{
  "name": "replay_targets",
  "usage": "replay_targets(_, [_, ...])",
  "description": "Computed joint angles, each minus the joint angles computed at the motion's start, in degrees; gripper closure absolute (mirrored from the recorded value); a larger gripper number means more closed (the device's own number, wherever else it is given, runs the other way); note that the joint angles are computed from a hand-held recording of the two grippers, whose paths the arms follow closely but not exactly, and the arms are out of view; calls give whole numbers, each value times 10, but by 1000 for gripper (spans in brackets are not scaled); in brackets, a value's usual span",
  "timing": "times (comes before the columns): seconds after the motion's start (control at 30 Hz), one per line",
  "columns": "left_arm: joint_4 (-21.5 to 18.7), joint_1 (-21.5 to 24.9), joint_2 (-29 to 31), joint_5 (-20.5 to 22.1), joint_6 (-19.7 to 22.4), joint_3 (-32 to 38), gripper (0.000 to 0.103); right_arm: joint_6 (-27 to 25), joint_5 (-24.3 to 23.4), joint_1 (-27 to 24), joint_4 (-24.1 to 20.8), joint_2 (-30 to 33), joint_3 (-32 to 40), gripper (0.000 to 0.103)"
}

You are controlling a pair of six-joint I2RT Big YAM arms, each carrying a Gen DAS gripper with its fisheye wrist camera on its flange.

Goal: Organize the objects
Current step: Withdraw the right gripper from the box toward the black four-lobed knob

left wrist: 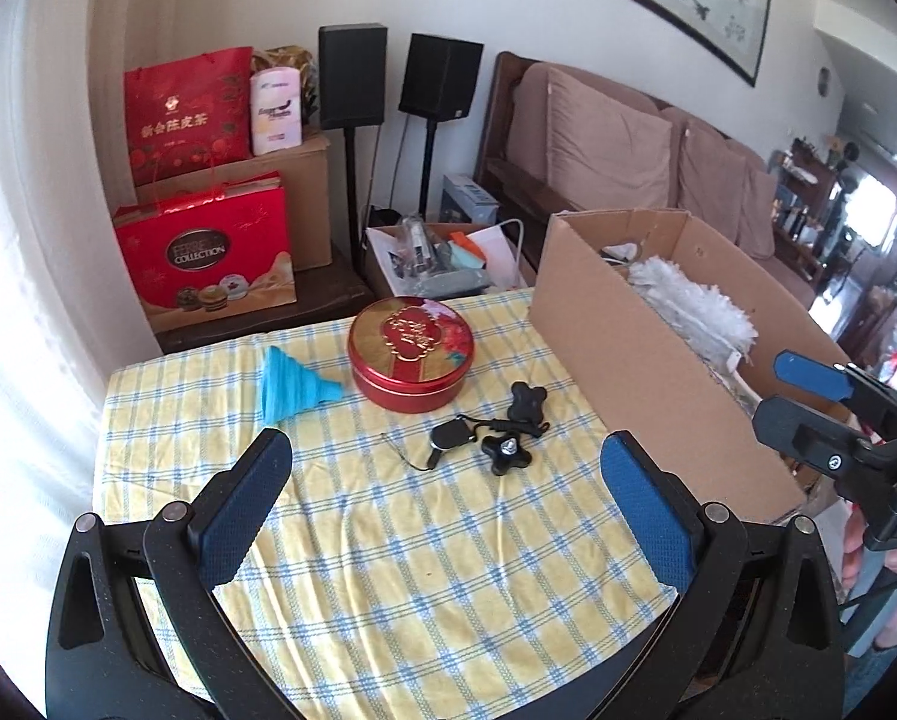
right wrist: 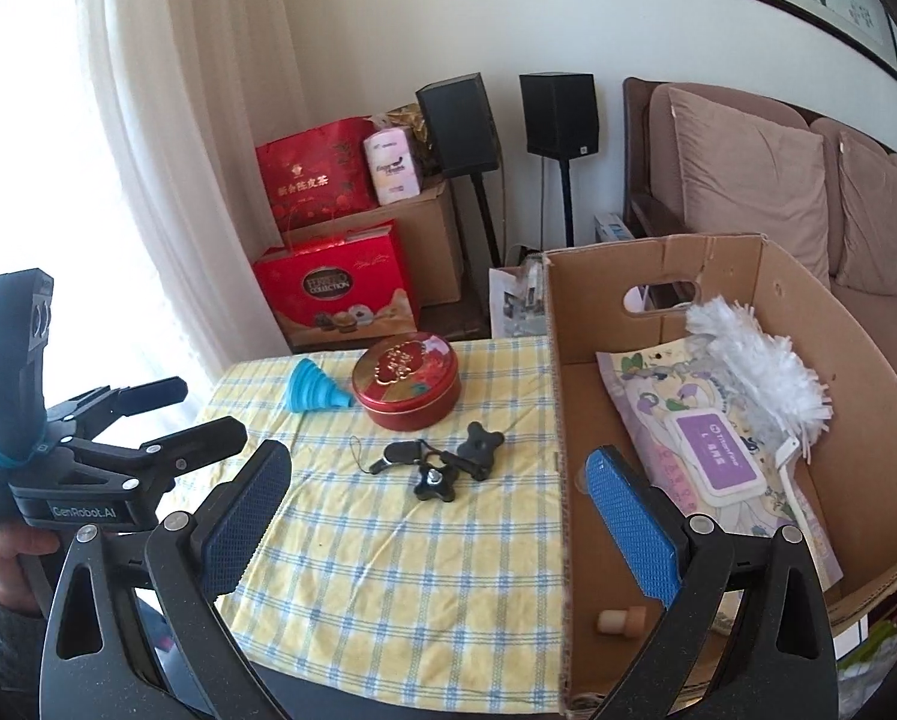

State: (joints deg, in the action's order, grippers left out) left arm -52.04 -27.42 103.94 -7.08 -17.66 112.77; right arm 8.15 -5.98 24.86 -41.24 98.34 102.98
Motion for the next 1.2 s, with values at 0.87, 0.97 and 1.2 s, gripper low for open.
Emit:
replay_targets(0.87, [71,47,-51,-20,-49,-129,0,-23,-2,42,-30,101,76,18])
replay_targets(0.97, [89,53,-53,-18,-59,-142,0,-33,9,45,-41,121,87,29])
replay_targets(1.2, [92,57,-36,-26,-57,-144,0,-32,2,42,-44,160,104,43])
